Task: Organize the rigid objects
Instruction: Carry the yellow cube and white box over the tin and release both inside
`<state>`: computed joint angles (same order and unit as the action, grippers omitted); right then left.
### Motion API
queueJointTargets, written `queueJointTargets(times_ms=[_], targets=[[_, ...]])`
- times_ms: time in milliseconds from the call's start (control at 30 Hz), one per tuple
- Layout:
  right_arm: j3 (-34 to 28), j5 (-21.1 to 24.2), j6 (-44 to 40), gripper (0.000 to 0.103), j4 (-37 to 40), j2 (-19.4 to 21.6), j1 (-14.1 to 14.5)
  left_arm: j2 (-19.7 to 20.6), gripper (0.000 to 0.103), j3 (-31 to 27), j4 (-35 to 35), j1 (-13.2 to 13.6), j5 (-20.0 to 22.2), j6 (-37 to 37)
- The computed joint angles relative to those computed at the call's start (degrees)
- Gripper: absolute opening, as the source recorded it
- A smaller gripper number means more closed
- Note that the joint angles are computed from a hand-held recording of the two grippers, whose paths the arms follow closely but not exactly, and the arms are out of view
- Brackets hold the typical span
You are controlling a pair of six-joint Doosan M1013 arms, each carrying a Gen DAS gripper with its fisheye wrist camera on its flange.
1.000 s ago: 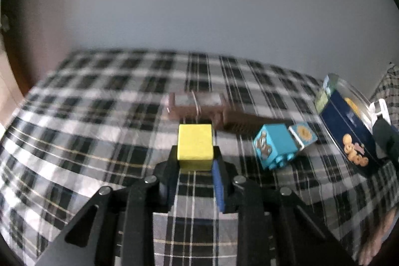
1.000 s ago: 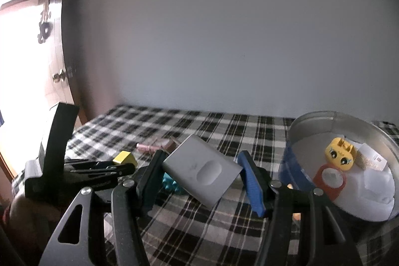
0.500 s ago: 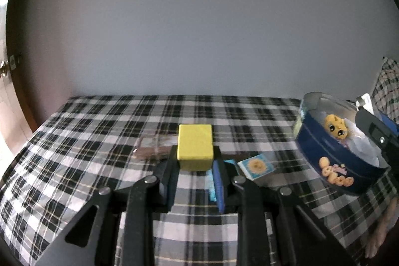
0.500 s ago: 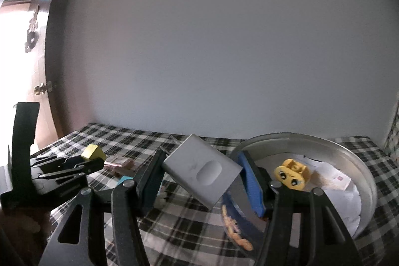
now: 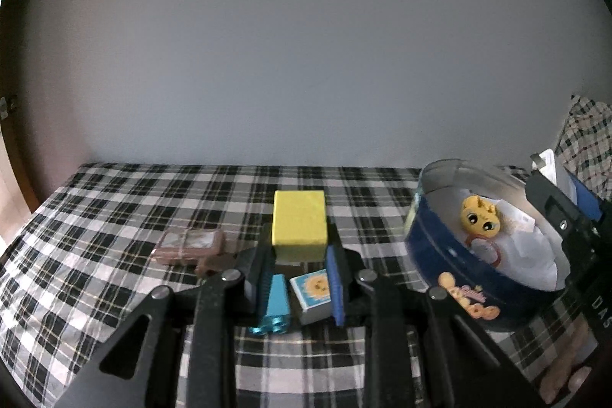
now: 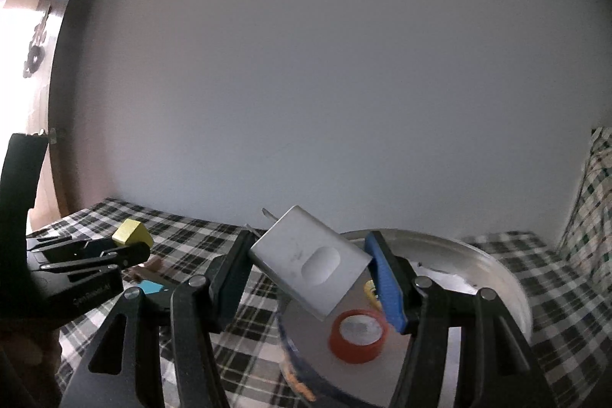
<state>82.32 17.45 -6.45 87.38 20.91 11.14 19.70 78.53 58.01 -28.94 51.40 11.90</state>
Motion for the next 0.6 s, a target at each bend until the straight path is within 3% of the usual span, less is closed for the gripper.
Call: queueJointTargets(times_ms=[600], targets=[[-1.31,-2.93,-0.61,0.062,3.29,0.56,-2.39,3.31,0.023,-4.74,-1.01,-0.62,-2.31,2.85]])
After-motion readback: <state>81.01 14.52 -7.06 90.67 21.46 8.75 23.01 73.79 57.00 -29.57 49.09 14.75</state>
